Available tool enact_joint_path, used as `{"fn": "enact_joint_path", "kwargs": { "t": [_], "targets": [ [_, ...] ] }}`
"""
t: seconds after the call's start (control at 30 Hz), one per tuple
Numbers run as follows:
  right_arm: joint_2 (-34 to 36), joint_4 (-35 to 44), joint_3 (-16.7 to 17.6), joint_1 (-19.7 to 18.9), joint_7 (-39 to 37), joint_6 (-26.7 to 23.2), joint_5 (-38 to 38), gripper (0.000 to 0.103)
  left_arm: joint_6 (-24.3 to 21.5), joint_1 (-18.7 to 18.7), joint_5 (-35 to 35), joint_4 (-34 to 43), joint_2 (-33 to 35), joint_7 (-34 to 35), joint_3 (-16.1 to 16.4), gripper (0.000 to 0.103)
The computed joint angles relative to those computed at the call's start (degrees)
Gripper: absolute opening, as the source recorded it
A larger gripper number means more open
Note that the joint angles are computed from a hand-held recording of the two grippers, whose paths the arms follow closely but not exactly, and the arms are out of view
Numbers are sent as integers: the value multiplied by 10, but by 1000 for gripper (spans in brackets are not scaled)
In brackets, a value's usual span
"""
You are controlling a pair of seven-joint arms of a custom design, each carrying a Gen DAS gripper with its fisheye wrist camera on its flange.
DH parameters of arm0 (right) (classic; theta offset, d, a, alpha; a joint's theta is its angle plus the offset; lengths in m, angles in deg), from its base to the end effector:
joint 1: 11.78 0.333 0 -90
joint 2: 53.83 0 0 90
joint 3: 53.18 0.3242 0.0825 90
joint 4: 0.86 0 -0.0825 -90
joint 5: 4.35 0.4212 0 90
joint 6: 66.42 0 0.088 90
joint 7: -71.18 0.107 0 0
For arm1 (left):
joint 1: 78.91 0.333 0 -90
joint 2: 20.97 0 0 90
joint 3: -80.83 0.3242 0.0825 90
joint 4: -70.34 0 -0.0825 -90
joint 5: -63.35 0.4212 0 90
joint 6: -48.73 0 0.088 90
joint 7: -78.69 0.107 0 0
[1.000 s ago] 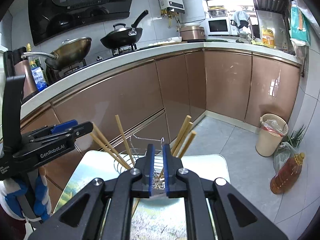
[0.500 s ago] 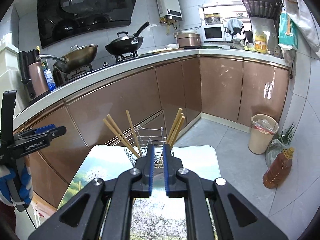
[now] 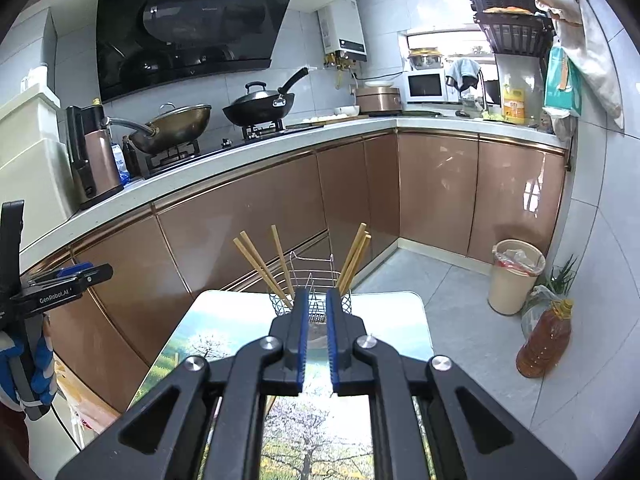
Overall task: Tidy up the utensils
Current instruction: 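Open the right gripper in the holder while the left gripper withdraws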
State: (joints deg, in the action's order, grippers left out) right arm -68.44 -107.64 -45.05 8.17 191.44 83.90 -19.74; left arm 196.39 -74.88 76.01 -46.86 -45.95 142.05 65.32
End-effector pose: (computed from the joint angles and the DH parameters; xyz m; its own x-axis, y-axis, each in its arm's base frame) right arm 0.4858 0.2802 0.7496 0.2183 -0.9645 -0.1487 -0.5283 0.0114 -0.8490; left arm 0.4893 -0.1366 0.7292 0.0754 -0.9958 0.0519 -0.5448 -0.0848 -0.8343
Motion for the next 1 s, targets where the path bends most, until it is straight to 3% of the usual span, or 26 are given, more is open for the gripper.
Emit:
{"fn": "enact_joint_path", "kwargs": {
  "t": [0.1,0.23,0.57,1.0],
  "targets": [
    [-24,-24,11,-7,21,7,-24,22,13,8,8,-28,-30,-14,-3,63],
    [-53,-56,26,-16,54,24,-56,23,30,31,26,-66,-70,-38,-21,70],
    [-91,-109,54,-27,119,42,-110,23,65,76,38,-146,-144,-83,-53,71],
    [-111,-147,53,-10,122,40,-103,26,85,108,46,-206,-212,-116,-97,73]
  ]
}}
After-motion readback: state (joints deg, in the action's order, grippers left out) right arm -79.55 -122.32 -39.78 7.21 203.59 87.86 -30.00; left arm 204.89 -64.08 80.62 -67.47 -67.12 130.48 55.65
